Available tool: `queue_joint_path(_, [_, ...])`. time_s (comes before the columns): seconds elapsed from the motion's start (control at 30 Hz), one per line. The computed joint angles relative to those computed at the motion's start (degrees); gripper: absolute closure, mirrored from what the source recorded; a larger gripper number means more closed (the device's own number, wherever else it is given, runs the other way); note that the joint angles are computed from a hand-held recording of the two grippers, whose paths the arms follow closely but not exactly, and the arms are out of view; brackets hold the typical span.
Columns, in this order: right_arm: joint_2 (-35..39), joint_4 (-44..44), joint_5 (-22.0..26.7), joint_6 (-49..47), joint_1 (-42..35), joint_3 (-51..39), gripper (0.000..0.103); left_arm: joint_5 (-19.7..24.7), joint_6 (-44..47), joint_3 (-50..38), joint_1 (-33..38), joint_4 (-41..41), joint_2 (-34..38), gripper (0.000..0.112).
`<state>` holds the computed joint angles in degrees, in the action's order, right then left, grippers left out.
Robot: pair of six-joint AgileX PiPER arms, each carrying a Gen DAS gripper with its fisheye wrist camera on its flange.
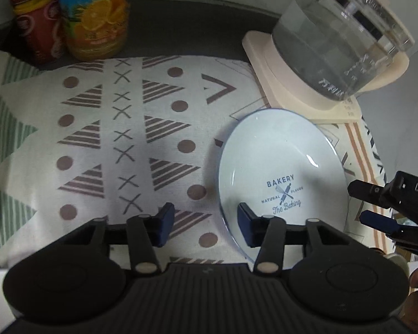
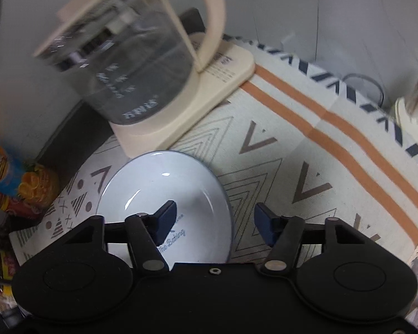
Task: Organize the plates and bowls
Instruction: 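Move both grippers to the rim of the white 'BAKERY' plate, then close both grippers on the rim of the 'BAKERY' plate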
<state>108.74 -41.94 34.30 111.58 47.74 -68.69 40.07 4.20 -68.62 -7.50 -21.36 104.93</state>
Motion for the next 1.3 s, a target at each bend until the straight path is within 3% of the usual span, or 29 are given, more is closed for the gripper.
queue_joint_path(0.07, [-0.2,1.8,-2.8,-0.3,-1.8,1.3,0.049,1.0,0.8,-1.1,0.3,-1.7,1.3,0.075])
queue_joint_path(0.37, [2.3,12.5,-5.8,-12.4,-6.2,0.4,0.075,1.2,2.0,-3.2,-0.6,-4.0,5.0,0.090])
queue_joint_path(0.5, [2.5,14.0,-8.5,-13.4,-7.5,1.3,0.077,0.4,2.1,-3.7,-1.4,-4.7,5.8,0.094])
queue_joint_path(0.7, [5.4,25.6,-8.1,-28.9,-9.4,-2.7,0.082,2.2,3.0,-5.0,-0.2,-6.5,6.5,0.098])
queue_joint_path(0.77, [5.0,27.5,-10.2,-28.7,-9.9,-1.8,0.083,3.3,5.3,-5.4,1.1,-8.2,6.4,0.100])
queue_joint_path(0.93, [3.0,19.3,-14.6,-20.5,-8.7,1.2,0.092,3.7,7.8,-5.7,3.8,-8.8,4.1,0.103])
queue_joint_path(1.13, [1.3,6.2,-16.3,-7.8,-6.3,1.1,0.093,4.9,8.8,-4.7,6.8,-8.8,0.6,0.103])
queue_joint_path(1.3, [0.2,-0.9,-17.1,-1.2,-4.3,1.2,0.093,2.5,9.6,-1.1,8.4,-7.8,-3.9,0.103])
